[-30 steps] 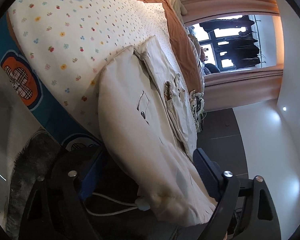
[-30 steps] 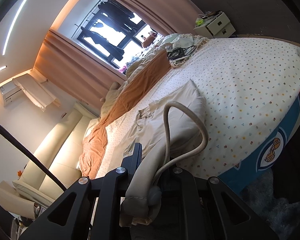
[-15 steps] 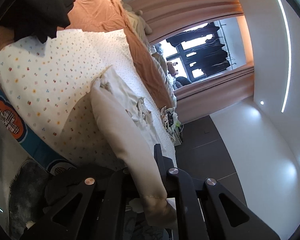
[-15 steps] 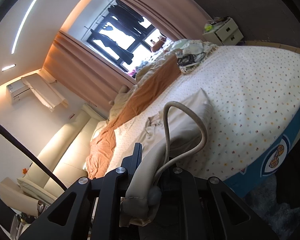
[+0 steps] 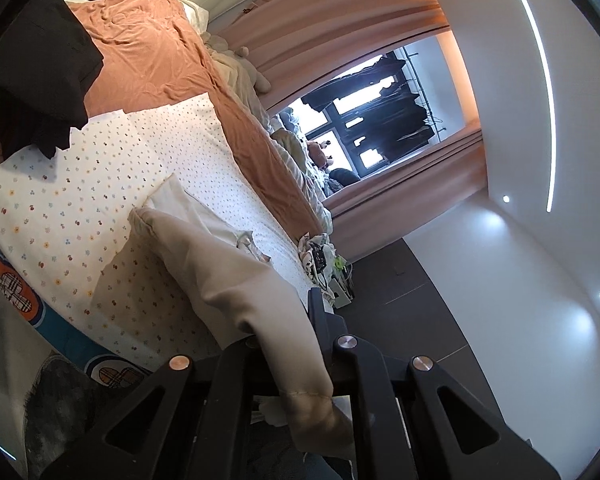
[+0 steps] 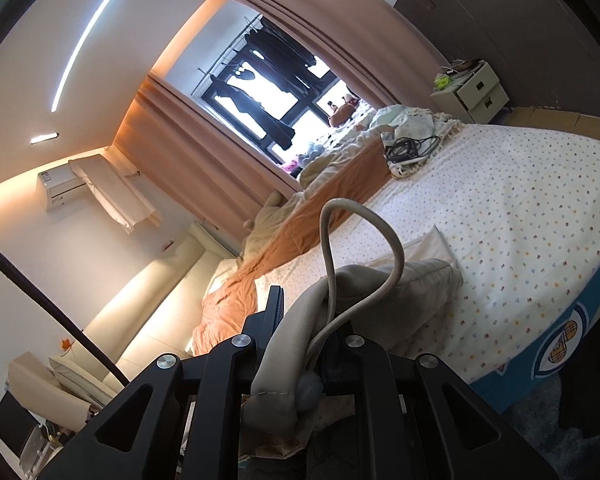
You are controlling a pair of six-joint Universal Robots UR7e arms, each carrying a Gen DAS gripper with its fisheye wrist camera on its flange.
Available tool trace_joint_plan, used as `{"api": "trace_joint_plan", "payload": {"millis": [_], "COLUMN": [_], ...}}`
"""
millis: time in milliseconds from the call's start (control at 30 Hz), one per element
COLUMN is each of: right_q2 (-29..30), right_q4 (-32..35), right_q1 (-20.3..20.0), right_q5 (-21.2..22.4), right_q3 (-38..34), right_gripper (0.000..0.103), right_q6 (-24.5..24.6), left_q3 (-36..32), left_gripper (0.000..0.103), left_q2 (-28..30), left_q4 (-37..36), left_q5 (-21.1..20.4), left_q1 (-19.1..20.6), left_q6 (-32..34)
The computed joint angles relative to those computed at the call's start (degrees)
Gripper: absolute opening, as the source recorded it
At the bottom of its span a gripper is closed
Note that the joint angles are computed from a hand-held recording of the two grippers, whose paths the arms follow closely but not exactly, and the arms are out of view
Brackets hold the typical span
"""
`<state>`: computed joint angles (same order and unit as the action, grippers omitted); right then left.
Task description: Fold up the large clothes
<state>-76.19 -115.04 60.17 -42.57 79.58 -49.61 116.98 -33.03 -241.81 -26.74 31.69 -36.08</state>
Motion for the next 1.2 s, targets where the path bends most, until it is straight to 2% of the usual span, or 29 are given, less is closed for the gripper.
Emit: {"api": "trace_joint_plan", "payload": {"millis": [167, 367, 700, 833, 1067, 1200], "right_q2": [4.04, 11.31, 27.0, 34.44, 45.52, 54.23], "right_q4": [-3.6, -8.74, -13.33, -12.48, -8.54, -2.45], "right_q1": [3.09, 8.26, 14.76, 16.78, 19.41, 20.22], "right_q5": [-1.12, -3.3, -9.61, -13.47, -19.28, -22.03], "right_q3": [-3.04, -9.68, -26.88, -36.3, -51.66, -65.96], "right_gripper": [0.011, 0.011, 0.011, 0.011, 0.011, 0.011], "right_q6": [3.81, 11.12, 22.84, 26.82, 30.25, 31.51], "left_q3": [-2.63, -7.53, -18.58, -23.43, -30.41, -34.33], "left_gripper": [0.008, 0.009, 0.009, 0.009, 0.009, 0.009], "left_q2": [-1.94, -4.23, -5.29, -4.02, -1.52, 0.18], "left_q4": [3.26, 9.45, 25.18, 30.27, 38.91, 43.46], "left_q5": [-3.17, -7.99, -16.34, -18.83, -22.34, -24.09], "left_q1": [4.22, 10.29, 20.56, 24.35, 29.99, 32.56], "left_q6": [0.67, 1.96, 1.61, 1.4, -1.17, -2.85]}}
